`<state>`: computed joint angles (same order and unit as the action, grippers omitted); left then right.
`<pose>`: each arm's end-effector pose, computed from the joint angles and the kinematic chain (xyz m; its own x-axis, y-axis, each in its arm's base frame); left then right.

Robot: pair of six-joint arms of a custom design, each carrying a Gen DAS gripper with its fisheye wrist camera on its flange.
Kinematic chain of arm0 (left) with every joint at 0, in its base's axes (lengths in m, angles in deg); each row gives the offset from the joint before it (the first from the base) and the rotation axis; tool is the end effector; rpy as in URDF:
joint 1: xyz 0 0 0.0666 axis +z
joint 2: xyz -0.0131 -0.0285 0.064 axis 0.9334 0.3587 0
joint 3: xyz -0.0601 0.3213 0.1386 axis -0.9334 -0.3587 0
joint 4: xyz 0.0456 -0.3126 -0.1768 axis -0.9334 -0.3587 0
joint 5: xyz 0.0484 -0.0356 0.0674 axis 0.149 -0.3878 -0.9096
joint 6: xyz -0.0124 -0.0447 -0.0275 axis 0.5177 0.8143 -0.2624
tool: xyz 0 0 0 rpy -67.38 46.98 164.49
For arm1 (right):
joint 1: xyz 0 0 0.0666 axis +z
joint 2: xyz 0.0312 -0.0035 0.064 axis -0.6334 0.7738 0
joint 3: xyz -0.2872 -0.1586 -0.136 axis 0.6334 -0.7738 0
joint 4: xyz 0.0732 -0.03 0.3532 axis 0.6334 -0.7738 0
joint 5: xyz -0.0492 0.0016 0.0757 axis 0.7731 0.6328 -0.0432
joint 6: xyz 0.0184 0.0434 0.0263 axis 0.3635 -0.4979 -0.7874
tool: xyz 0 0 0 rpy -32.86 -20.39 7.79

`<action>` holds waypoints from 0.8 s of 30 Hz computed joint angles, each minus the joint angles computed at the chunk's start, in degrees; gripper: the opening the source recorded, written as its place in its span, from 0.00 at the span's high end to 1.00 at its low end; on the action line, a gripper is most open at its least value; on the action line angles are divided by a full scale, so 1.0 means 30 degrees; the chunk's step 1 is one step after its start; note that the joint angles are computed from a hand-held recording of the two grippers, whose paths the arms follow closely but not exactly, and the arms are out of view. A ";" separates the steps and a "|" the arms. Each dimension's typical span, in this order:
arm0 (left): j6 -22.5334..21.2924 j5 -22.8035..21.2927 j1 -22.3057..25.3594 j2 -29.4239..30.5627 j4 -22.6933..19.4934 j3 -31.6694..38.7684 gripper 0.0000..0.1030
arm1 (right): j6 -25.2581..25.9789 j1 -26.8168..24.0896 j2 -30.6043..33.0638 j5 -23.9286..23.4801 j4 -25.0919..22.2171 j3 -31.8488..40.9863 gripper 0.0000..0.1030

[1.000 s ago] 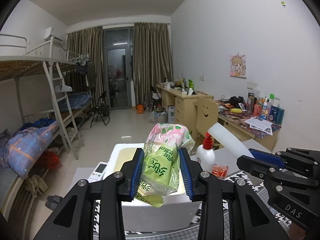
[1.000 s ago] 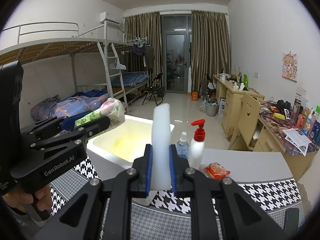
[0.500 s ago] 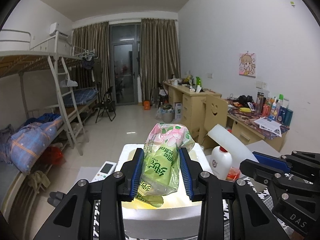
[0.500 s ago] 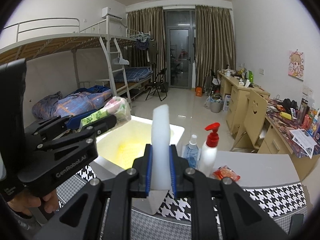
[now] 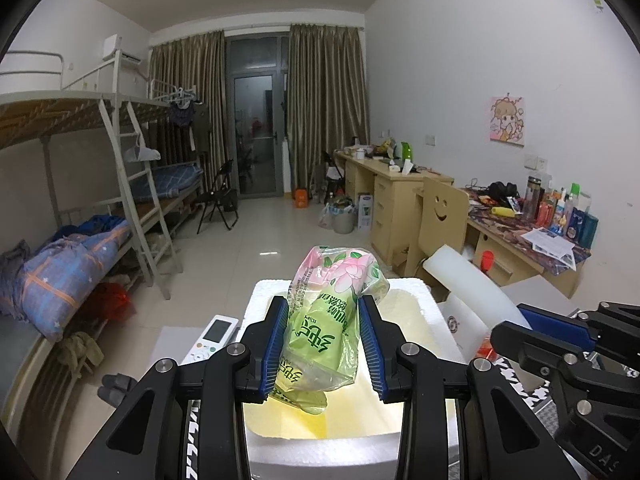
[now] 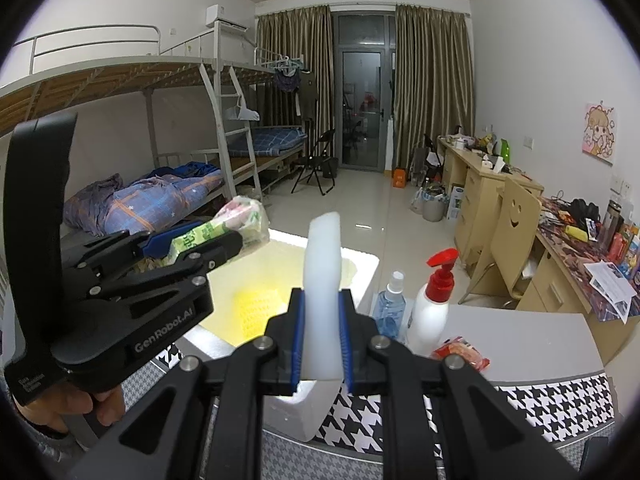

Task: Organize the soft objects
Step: 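Carry the tissue pack and roller over the white foam box with both tools, then open the left tool to drop the green tissue pack into the foam box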

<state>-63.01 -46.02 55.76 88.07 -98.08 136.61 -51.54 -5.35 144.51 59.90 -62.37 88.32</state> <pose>0.5690 -0.1372 0.5240 -0.3963 0.1425 -0.9070 0.3215 0.9469 0.0083 0.5151 0.3303 0.5385 -0.4739 -0.0655 -0.8781 -0.1494 0.9888 0.0069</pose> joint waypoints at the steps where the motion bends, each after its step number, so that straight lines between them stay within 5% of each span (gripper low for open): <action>1: 0.0030 0.0020 0.0014 0.0132 0.0028 0.0116 0.63 | 0.0027 0.0015 0.0129 0.0040 -0.0116 0.0224 0.81; 4: -0.0087 -0.0132 -0.0017 0.0486 -0.0448 0.0588 0.49 | 0.0057 0.0007 0.0573 0.0051 -0.0487 0.1017 0.81; 6: -0.0114 -0.0292 0.0031 0.0606 -0.0611 0.0680 0.30 | 0.0029 -0.0069 0.0817 0.0012 -0.0729 0.1445 0.81; 11: 0.0151 -0.0928 0.0292 0.0243 0.0119 0.0084 0.09 | -0.0061 -0.0084 0.1341 0.0025 -0.1273 0.2414 0.81; 24: 0.0232 -0.1453 0.1220 -0.0828 0.0879 -0.1015 0.01 | -0.0163 -0.0181 0.4172 -0.0522 -0.3709 0.7276 0.81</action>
